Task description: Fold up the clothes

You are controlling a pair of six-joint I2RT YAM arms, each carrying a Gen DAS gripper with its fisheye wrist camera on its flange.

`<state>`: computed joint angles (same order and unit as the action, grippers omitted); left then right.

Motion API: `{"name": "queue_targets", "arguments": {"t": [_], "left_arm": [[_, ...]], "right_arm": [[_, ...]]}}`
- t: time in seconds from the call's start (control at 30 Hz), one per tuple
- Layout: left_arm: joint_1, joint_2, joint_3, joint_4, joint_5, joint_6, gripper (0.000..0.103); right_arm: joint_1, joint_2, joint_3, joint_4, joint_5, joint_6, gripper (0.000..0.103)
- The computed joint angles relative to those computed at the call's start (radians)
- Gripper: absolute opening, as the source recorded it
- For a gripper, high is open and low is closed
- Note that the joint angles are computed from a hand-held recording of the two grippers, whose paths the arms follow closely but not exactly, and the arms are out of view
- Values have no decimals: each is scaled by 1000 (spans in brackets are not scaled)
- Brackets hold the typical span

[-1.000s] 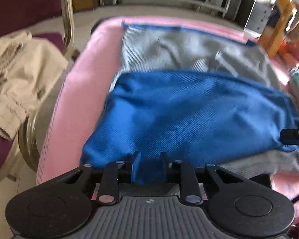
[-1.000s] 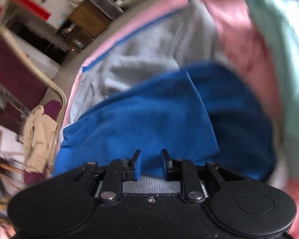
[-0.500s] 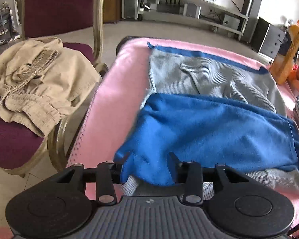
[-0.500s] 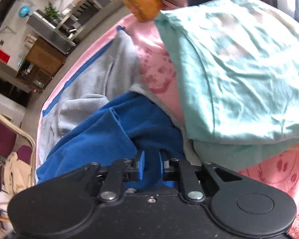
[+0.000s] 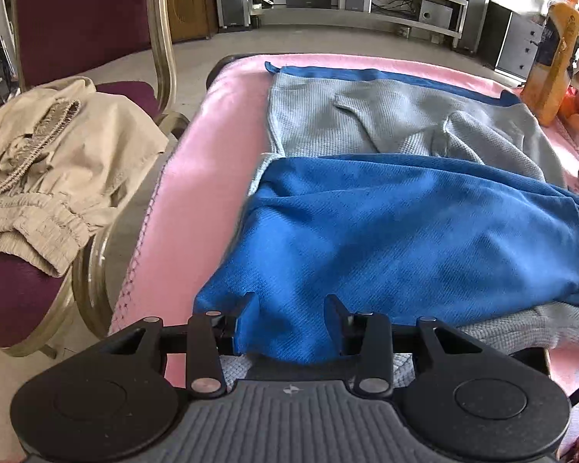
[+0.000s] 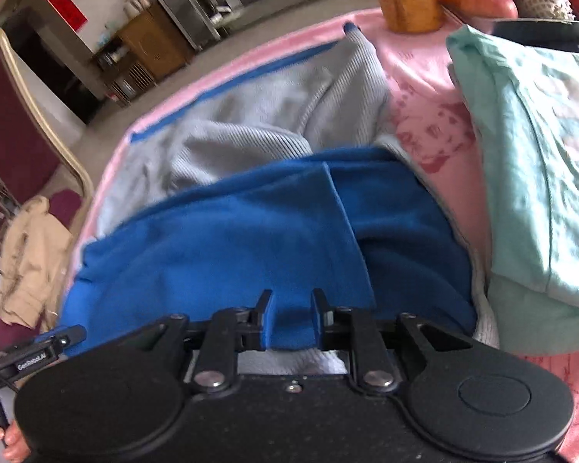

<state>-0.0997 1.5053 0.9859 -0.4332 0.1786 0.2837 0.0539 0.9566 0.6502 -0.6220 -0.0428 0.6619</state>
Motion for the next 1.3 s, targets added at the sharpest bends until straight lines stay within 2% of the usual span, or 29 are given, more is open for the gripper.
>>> {"name": "queue_targets", "arguments": {"t": [0.07,0.17,0.2,0.27,0.33,0.47,0.6,0.77,0.8,0.83,0.87,1.0,1.07,1.17,1.3], "left_arm": [[14,-15,-4,-5,34,1,40],[18,-39,-17,-6,65,11,40],[14,-46,-23,-1,64,16,40],[12,-53,-30,6,63,22,40],[18,-50,-26,5,73,19,40],[19,-40,-16,2,78,14,40],[-5,-14,-7,-18,33,24,41],[-5,17,11,-42,25,23,42],[-6,24,15,-49,21,24,43],[-8,30,18,-55,16,26,44],[-12,34,18,-57,8,29,44],[-17,17,8,-52,-4,40,43],[0,-4,22,-72,25,37,42],[32,-33,79,-99,84,26,41],[40,6,245,-141,124,-6,45]], "right_arm": [[9,-16,-7,8,6,0,21],[77,-54,-24,49,52,-8,46],[115,-55,-25,59,92,-10,47],[175,-33,-14,73,164,-19,47],[188,-19,-9,78,187,-20,47],[138,-29,-20,88,137,-3,46],[102,-20,-29,95,68,9,43],[88,23,-19,73,34,22,43],[83,33,-17,63,34,26,41],[80,40,-17,54,40,27,33],[78,44,-13,42,46,28,30],[81,19,4,-14,88,39,30],[77,-11,14,-44,115,47,31],[-6,-109,41,-73,43,33,33],[-96,-127,188,-127,4,-34,38]]}}
